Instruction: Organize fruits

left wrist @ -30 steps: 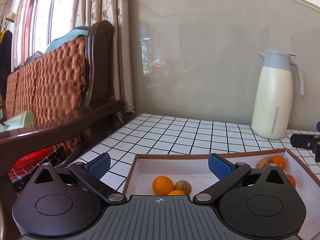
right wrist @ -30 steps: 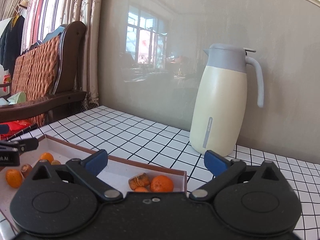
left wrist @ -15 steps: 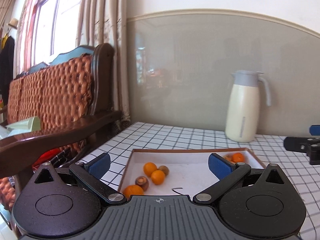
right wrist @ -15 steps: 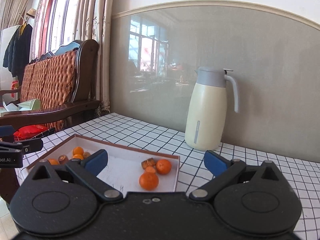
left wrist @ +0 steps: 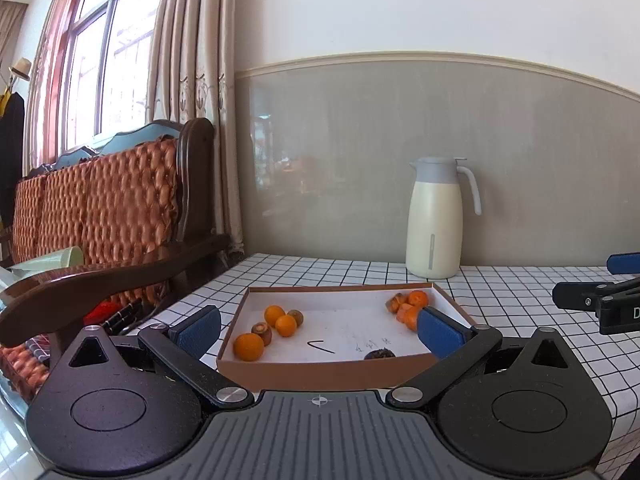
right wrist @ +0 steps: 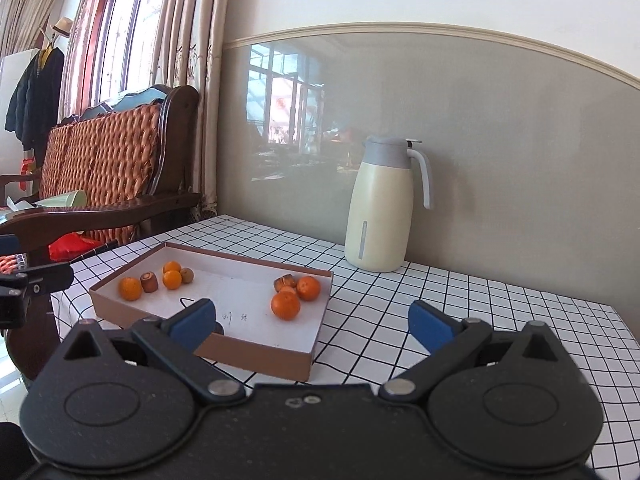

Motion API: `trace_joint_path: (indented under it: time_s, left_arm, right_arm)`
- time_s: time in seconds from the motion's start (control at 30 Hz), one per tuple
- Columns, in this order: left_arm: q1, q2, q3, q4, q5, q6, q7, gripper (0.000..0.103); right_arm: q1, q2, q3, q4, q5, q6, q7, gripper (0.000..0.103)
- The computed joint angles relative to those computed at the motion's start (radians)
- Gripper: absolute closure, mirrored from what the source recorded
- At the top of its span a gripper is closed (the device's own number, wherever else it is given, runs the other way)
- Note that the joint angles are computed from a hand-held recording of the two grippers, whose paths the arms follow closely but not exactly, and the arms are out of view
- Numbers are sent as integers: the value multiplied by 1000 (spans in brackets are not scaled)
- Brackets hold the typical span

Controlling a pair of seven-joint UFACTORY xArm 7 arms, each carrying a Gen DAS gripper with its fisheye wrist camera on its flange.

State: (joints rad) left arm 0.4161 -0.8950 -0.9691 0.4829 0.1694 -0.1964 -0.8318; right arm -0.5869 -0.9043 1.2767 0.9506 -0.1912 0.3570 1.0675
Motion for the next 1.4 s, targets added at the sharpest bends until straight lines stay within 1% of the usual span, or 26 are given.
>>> trace_joint_path:
  time_s: [0.1,0.2,0.27,0.43,0.5,0.57,0.8,0.97,1.4]
  left_arm:
    - [-38,-27,9,-30,-7,13,-17,0]
    - [-72,-40,9,-49,6,34,-22,0]
    - [-77,-59,-5,-62,9,33,-37,0]
    - [-50,-118,-57,-95,-6,-3,-106,0]
    - [-41,-138,-64,-107,-11,-24,-129,0]
    - [-36,-142,-69,-110,-12,-25,-145,0]
    - [-32,-129,-70,-104,9,-28,-150,0]
    - [-32,-127,-67,-103,10,-25,-155,0]
    - [-25,-131,-74,-110,7,-42,-162,0]
  right_arm:
    - [44,-23,-16,-23,5,25,14,6]
    - [74,-54,-25,-49,0,21,34,6]
    - [83,-87,-22,-64,-13,18,45,6]
    - [108,-133,-9,-104,-15,11,79,6]
    - [109,-173,-14,-115,-16,2,107,6]
    - [111,-172,-17,-122,-13,-5,117,6]
    - [113,-148,-17,-120,-11,25,150,6]
    - [113,-167,-7,-108,-33,40,135,6]
    - [122,-175,-21,-129,-26,21,159,6]
